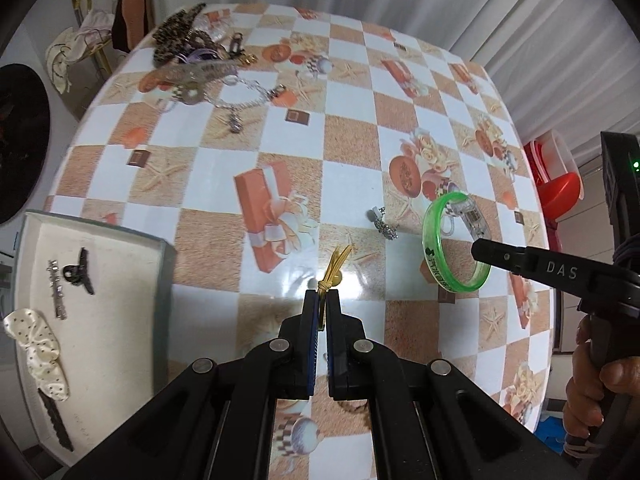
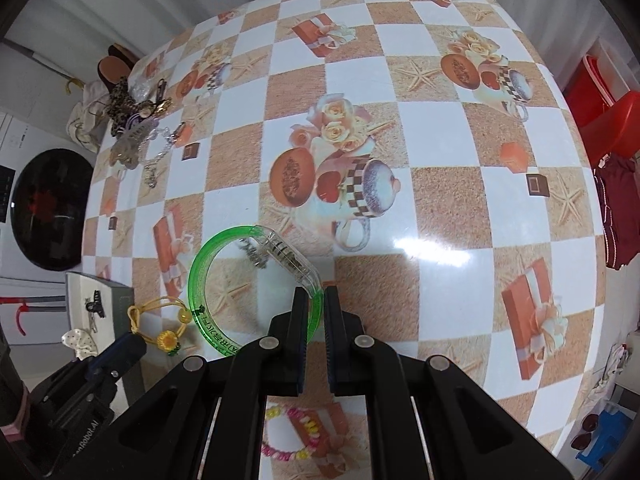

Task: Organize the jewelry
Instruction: 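Carry the hair tie and green bangle into the white tray and open both tools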

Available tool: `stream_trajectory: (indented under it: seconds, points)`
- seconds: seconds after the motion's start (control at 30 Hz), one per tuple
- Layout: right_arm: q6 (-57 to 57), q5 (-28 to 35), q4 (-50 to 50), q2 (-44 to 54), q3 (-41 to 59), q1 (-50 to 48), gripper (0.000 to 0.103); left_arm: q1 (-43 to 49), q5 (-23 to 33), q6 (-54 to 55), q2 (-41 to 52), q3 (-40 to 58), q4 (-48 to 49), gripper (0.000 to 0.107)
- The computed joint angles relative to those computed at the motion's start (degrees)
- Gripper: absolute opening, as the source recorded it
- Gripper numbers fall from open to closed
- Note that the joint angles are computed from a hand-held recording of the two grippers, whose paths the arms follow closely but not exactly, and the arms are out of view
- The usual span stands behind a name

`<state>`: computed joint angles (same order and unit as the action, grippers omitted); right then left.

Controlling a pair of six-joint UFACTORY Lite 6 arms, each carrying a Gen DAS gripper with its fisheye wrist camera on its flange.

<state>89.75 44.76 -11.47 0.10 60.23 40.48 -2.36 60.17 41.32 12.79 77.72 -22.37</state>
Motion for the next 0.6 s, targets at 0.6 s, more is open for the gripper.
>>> stream_trajectory:
  seconds: [0.6]
  points:
    - [-6.1, 11.3, -1.0, 23.8, 38.5, 5.9, 0.008, 21.6, 13.3, 7.7, 5.7, 17.4, -2.6, 0.008]
